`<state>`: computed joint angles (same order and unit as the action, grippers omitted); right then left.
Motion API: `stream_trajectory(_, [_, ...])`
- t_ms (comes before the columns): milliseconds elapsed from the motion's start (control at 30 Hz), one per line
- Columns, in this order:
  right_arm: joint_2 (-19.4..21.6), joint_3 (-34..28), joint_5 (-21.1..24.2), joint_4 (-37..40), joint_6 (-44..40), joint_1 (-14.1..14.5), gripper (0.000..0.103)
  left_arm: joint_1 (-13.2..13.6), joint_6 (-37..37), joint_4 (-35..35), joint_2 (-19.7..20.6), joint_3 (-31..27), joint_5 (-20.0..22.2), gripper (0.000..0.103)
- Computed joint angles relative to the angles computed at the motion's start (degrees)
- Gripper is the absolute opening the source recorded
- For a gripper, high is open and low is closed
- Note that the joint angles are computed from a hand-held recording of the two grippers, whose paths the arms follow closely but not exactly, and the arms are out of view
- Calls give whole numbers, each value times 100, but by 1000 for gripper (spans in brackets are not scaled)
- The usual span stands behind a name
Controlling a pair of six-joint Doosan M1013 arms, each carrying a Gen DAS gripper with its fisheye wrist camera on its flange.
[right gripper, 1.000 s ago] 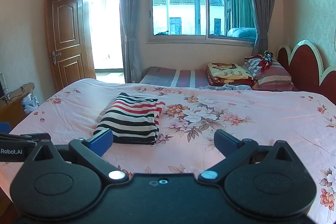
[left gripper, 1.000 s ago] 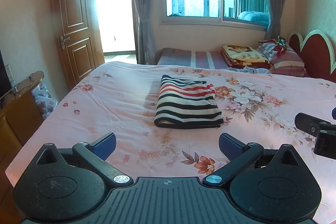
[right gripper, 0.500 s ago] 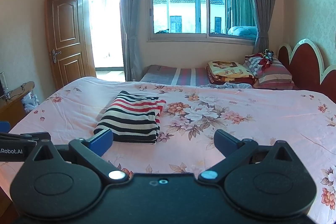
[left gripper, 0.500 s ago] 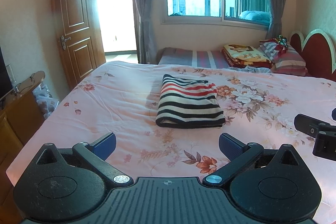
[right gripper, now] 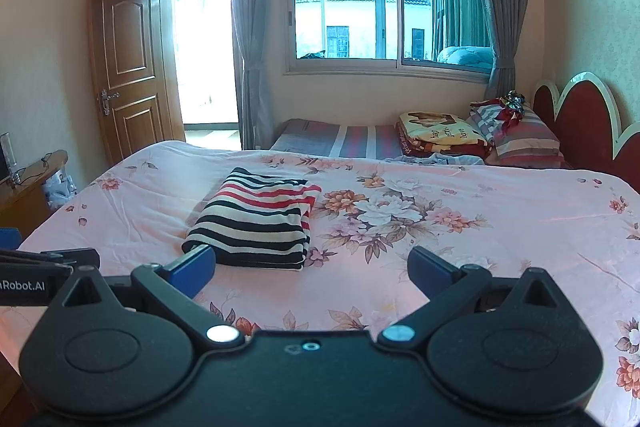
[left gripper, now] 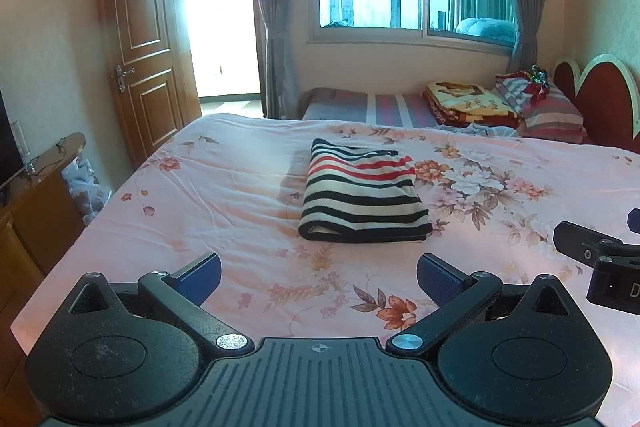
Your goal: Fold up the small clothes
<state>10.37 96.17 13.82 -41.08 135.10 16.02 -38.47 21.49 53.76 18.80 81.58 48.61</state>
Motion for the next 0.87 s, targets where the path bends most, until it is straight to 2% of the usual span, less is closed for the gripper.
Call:
stream_trajectory(567, [72,-76,10,447,-437,-4,102,81,147,-174,47,-29,-66,103])
stream_trajectory(767, [109,-105,43,617,-603,-12,102,94,60,-28,57,40,-275,103])
stream_trajectory(867, [140,-131,74,685,-688,-24,102,164,183,-332,103,-21,-366,103])
